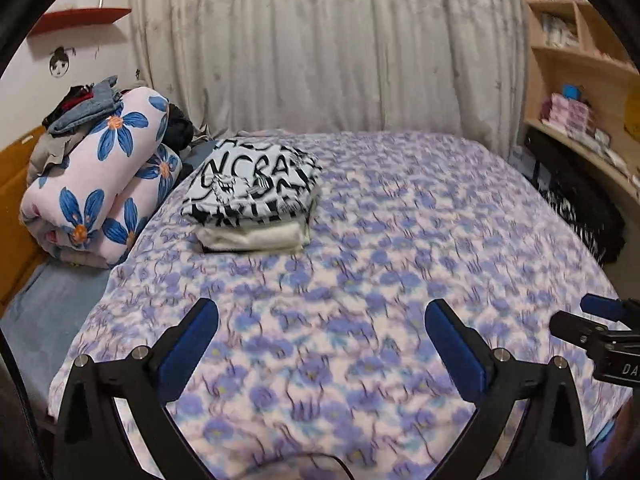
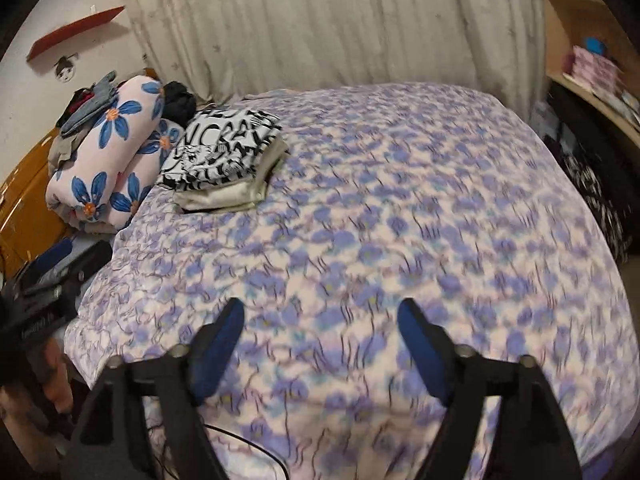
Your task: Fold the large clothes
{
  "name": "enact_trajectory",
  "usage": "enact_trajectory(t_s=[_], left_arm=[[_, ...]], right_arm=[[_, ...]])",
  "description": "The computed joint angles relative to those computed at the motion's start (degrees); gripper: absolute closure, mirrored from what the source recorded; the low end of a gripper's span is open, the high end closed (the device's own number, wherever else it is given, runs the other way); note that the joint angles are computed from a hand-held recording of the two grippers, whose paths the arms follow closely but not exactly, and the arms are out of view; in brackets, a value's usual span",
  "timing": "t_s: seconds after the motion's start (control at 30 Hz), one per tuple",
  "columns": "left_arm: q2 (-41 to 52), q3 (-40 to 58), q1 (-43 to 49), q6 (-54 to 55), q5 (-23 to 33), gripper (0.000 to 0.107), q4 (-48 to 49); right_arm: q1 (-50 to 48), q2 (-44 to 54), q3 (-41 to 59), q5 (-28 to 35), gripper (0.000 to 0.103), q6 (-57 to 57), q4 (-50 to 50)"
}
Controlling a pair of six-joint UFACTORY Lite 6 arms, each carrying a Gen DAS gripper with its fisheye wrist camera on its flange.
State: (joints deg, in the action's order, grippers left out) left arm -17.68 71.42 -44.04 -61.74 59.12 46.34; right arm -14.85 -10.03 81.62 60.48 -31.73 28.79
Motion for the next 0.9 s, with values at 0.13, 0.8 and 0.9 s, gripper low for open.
enact_trajectory(t_s=[0.13, 0.8, 0.9], left_arm=[[1.6, -3.1, -13.9, -12.4, 8.5, 0.005, 3.7], [0.8, -8.8, -24.3, -27.6, 14.8, 0.005, 3.3], [0.3, -9.2, -24.0, -27.2, 14.9, 0.005, 2.0]], right_arm=[[-3.9, -9.1, -11.2, -1.7, 0.021, -2.8, -0.5], [-7.4, -26.2, -25.9, -0.1, 0.021, -5.0, 0.2], [-5.7, -27.2, -25.9, -1.3, 0.021, -3.2, -1.2]])
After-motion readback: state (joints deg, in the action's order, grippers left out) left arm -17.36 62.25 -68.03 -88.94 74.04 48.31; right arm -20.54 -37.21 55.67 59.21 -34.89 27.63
